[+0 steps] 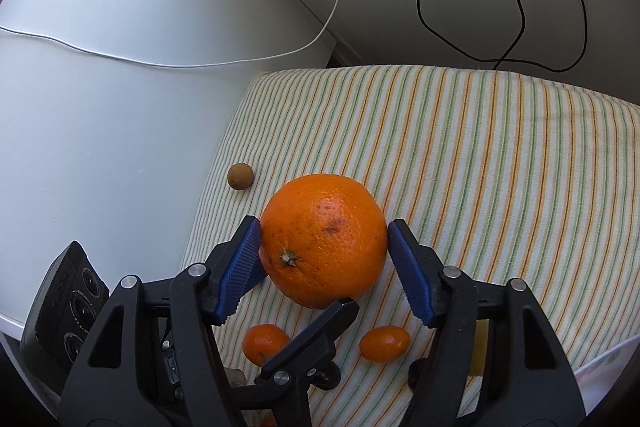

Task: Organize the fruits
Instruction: 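Close the right tool on the second orange and lift it, then carry the second orange into the plate beside the first and release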

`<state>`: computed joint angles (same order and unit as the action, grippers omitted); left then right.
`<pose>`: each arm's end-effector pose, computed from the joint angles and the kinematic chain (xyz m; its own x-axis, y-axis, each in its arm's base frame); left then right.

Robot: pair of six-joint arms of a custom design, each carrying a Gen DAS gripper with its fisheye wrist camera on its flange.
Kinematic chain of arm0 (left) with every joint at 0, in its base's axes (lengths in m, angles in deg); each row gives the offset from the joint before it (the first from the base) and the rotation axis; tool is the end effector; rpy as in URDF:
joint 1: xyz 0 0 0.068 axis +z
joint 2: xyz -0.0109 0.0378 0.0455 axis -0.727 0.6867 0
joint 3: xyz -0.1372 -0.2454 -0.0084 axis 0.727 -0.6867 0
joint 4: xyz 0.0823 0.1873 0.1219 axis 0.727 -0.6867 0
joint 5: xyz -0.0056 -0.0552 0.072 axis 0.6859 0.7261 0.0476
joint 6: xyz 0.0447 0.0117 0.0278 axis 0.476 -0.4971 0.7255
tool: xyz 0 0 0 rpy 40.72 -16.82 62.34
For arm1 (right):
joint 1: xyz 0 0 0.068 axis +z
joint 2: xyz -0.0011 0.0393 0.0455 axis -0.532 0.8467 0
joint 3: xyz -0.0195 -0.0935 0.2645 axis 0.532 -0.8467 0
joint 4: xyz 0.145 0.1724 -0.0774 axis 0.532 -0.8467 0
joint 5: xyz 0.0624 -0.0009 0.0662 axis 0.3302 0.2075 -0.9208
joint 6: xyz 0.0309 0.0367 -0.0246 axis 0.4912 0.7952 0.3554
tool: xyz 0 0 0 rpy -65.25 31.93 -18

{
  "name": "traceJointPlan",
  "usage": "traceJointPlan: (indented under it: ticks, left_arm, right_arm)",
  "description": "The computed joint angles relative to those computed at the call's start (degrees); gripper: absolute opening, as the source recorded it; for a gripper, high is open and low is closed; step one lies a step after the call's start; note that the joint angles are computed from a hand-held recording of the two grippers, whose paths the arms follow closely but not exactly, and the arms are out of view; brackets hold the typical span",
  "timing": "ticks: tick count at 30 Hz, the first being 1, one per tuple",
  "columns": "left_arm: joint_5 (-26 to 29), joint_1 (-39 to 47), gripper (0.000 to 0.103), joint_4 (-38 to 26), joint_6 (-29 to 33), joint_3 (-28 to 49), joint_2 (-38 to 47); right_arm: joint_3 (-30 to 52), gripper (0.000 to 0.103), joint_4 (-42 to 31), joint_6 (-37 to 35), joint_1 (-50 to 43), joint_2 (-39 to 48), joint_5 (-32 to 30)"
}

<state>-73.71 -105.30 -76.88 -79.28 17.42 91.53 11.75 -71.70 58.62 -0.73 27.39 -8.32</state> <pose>0.1423 -0.1990 0.1452 -0.7425 -0.1945 -0.6410 -0.0623 0.9728 -0.2230 0.2576 0.1797 0.1527 -0.8932 -0.3239 -0.3120 -0.4488 0.6872 0.5712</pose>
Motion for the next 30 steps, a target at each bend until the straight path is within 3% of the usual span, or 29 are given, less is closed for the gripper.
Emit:
traceJointPlan:
  ticks: [16,30]
  left_arm:
    - [-7.1,-10.5,0.063,-9.8,-5.3,8.6,-0.5]
    - [-7.2,-14.9,0.063,-9.2,-4.0,18.9,9.0]
  right_arm:
    - [-4.7,0.069,-8.8,-6.7,-5.1,-14.2,1.0]
    - [-8.3,0.069,-20.7,-22.5,-21.3,-21.7,-2.6]
